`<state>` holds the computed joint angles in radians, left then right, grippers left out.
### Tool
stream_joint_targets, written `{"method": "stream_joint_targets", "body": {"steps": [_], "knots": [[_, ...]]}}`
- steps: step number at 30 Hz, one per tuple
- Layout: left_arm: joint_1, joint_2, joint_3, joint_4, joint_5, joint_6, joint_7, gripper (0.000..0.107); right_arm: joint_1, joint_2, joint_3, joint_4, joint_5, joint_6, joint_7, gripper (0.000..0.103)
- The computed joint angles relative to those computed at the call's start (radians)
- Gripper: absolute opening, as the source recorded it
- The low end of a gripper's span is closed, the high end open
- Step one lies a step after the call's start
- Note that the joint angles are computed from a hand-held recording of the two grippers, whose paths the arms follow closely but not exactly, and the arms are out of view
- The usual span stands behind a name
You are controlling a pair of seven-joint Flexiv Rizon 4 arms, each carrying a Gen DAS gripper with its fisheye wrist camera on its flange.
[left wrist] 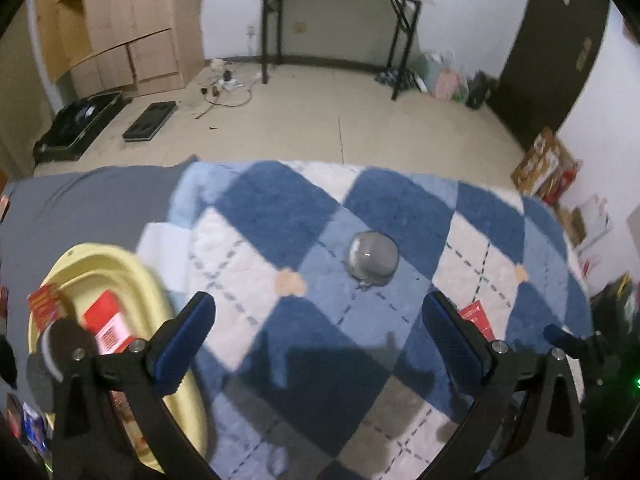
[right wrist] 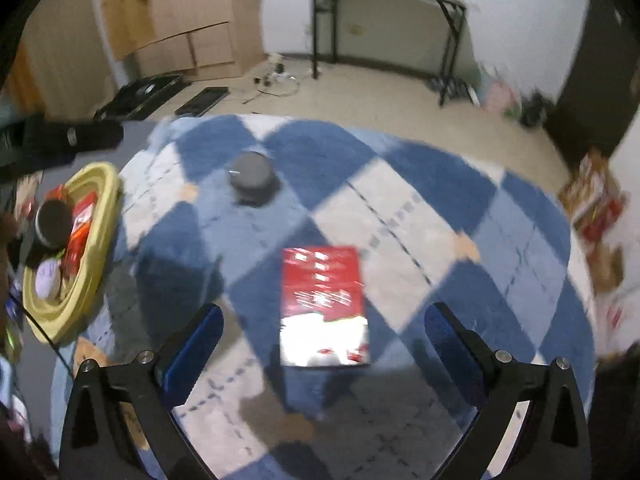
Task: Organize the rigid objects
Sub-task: 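Grasp the grey round tin with the left tool while the right tool grasps the red-silver pack, then carry the tin and pack over the yellow tray and open both tools to release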
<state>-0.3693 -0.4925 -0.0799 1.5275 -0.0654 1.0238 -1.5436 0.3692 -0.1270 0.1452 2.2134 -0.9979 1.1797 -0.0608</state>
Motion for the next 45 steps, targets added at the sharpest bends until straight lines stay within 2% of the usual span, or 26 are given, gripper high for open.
{"method": "stream_joint_targets", "body": {"steps": [3, 6, 10, 17, 20, 21, 22, 23, 24, 25, 26, 29, 31, 38, 39, 41, 42, 45], "knots": [[-0.045, -0.068, 0.029, -0.090, 0.070, -0.038, -0.012, 0.103, -0.011, -0.033, -0.017, 0.000, -0.019, 0.059, 0.009, 0.103], [-0.075, -0.125, 0.053, -0.157, 0.122, -0.059, -0.027, 0.103, -0.009, -0.081, -0.039, -0.015, -0.018, 0.075, -0.002, 0.103], [-0.087, -0.184, 0.060, -0.221, 0.140, -0.080, -0.037, 0.103, -0.003, -0.149, -0.073, -0.052, 0.004, 0.116, -0.024, 0.102], [-0.093, -0.242, 0.045, -0.277, 0.129, -0.095, -0.004, 0.100, 0.041, -0.196, -0.139, -0.075, -0.069, 0.118, 0.045, 0.100], [-0.086, -0.248, 0.026, -0.278, 0.105, -0.114, 0.029, 0.080, 0.050, -0.207, -0.149, -0.083, -0.113, 0.097, 0.088, 0.093], [-0.085, -0.253, 0.022, -0.285, 0.094, -0.140, 0.037, 0.062, 0.050, -0.209, -0.154, -0.085, -0.138, 0.097, 0.103, 0.091], [-0.087, -0.258, 0.023, -0.294, 0.089, -0.158, 0.039, 0.051, 0.049, -0.211, -0.155, -0.088, -0.156, 0.087, 0.112, 0.082], [-0.097, -0.256, 0.035, -0.291, 0.096, -0.152, 0.024, 0.051, 0.050, -0.210, -0.159, -0.090, -0.189, 0.079, 0.130, 0.072], [-0.104, -0.256, 0.041, -0.290, 0.102, -0.143, 0.013, 0.051, 0.050, -0.207, -0.155, -0.091, -0.209, 0.064, 0.145, 0.067], [-0.109, -0.254, 0.046, -0.290, 0.108, -0.143, 0.007, 0.051, 0.050, -0.203, -0.148, -0.091, -0.219, 0.042, 0.157, 0.055], [-0.112, -0.252, 0.049, -0.289, 0.111, -0.145, 0.001, 0.051, 0.043, -0.200, -0.150, -0.087, -0.253, 0.047, 0.192, 0.055], [-0.116, -0.204, 0.060, -0.232, 0.130, -0.087, -0.027, 0.050, 0.007, -0.199, -0.147, -0.079, -0.352, 0.089, 0.291, 0.055], [-0.105, -0.166, 0.056, -0.188, 0.129, -0.057, -0.031, 0.050, -0.015, -0.188, -0.132, -0.074, -0.371, 0.101, 0.312, 0.055], [-0.038, 0.035, 0.049, 0.043, 0.092, 0.055, -0.080, 0.049, -0.108, -0.109, -0.092, -0.062, -0.562, 0.200, 0.468, 0.055], [-0.029, 0.070, 0.057, 0.077, 0.096, 0.069, -0.089, 0.045, -0.119, -0.094, -0.082, -0.061, -0.586, 0.210, 0.482, 0.055], [0.001, 0.121, 0.055, 0.131, 0.088, 0.092, -0.086, 0.029, -0.139, -0.071, -0.064, -0.068, -0.638, 0.232, 0.510, 0.055], [0.029, 0.154, 0.047, 0.162, 0.064, 0.093, -0.067, 0.026, -0.143, -0.062, -0.052, -0.073, -0.642, 0.238, 0.504, 0.055], [0.083, 0.213, 0.039, 0.223, 0.013, 0.111, -0.046, 0.026, -0.126, -0.061, -0.025, -0.096, -0.586, 0.242, 0.431, 0.055]]}}
